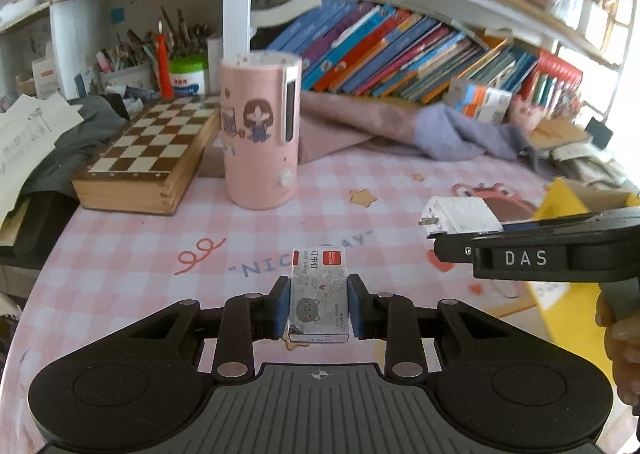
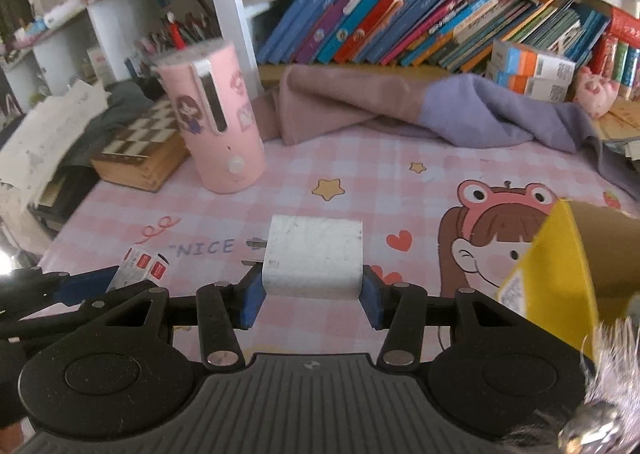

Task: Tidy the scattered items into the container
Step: 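Lift the white card box and card packet and carry them to the yellow box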

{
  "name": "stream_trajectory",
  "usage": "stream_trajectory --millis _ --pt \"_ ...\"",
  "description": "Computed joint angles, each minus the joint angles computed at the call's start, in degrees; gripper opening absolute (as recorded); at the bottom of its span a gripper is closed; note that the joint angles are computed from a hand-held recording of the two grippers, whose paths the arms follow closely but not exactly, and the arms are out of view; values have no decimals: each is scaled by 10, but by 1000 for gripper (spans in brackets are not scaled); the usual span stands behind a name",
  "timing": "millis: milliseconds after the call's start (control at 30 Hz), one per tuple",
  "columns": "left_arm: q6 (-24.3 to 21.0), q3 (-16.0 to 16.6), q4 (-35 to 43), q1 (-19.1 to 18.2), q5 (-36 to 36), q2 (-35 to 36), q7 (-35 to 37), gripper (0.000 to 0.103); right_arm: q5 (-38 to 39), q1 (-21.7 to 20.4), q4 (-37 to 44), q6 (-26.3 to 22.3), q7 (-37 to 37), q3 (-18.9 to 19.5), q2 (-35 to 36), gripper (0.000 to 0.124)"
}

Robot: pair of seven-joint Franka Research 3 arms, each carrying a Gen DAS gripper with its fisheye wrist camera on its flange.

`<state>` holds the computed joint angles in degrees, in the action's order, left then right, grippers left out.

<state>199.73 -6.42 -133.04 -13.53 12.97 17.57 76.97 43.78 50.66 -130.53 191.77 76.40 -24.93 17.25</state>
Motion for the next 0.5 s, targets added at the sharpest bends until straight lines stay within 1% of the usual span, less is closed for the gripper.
stream_trajectory --millis 33,133,167,267,333,367,400,500 --pt "6 -5 -10 5 4 -8 -5 28 2 7 -13 9 -3 -3 -12 47" --pt "21 -30 -42 37 37 -33 -35 28 39 36 -45 23 -40 -15 -45 47" --pt "27 -37 -53 46 51 -41 -46 28 61 57 -51 21 -61 -31 -53 47" --pt "43 -45 -83 60 81 -62 -70 28 146 140 -67 20 -135 -90 -70 47" --pt "54 -46 -104 66 96 -78 -85 28 213 187 -75 28 -191 -118 -80 47" --pt "60 -46 -115 69 104 -86 -94 28 247 204 -77 33 -219 -125 -85 47" --pt "66 -45 -126 70 109 -94 -101 28 272 212 -81 41 -239 -124 -92 47" --pt "82 -43 -159 75 128 -120 -124 28 313 215 -99 72 -266 -100 -116 47"
